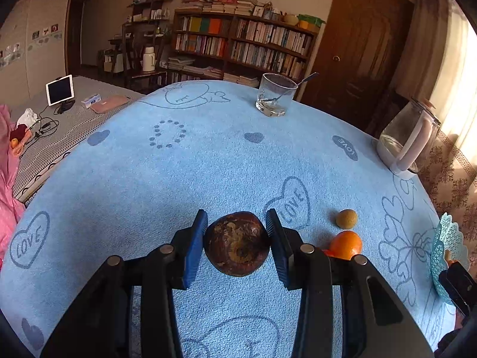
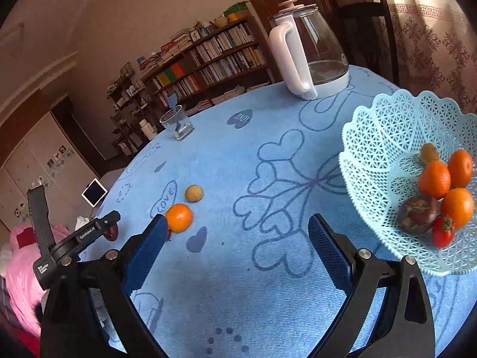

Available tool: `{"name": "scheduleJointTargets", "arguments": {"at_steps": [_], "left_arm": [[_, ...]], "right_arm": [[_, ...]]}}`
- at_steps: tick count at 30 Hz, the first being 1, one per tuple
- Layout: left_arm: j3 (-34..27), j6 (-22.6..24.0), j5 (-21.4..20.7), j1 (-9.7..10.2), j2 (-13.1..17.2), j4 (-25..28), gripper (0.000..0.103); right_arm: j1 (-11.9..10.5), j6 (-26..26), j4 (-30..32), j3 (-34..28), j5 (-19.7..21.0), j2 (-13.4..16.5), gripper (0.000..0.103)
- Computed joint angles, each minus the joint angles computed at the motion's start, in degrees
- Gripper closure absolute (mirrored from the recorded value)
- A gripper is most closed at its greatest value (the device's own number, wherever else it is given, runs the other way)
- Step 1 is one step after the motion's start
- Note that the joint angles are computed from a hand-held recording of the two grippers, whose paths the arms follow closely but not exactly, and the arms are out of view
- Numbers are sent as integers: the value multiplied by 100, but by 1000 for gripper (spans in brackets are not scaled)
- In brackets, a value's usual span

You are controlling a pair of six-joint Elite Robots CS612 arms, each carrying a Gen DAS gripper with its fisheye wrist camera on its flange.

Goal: Organize fruits
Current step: 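Grasp an orange with the right tool while the left tool holds the brown fruit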

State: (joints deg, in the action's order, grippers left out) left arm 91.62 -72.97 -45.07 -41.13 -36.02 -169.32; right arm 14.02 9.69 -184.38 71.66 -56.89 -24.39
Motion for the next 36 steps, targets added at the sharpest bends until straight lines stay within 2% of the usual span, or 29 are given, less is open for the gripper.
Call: {"name": "scheduleJointTargets", "arguments": {"at_steps": [3,7,8,11,14,19,22,24,29,36], "left_arm": [[52,-10,61,-16,-21,-82,62],[106,-34,71,-27,-43,-172,62],[125,-42,59,-27,-50,-205,62],[161,-61,44,-24,-64,-280,62],[185,-91,43,-25,-76,-330,62],[192,-87,24,-27,-76,-382,62],[201,-84,21,-27,-79,-398,62],[201,-80,19,-29,-80,-401,62],[188,-7,32,-39,-75,-416,62],[136,132,36,-66,-43,-476,62]], "right_arm": [[112,154,699,-442,282,159,7],[258,204,1671,-991,486,371,18],[294,189,1884,-1105,501,418,23],[401,98,2241,-1374,357,527,28],[519,-109,2196,-1474,-46,551,29],[669,-364,2289,-1585,-604,570,50],[722,-618,2128,-1499,-928,543,59],[703,-724,2097,-1464,-878,536,62],[639,-814,1928,-1216,-822,401,63],[482,-703,1186,-592,-631,119,63]]}}
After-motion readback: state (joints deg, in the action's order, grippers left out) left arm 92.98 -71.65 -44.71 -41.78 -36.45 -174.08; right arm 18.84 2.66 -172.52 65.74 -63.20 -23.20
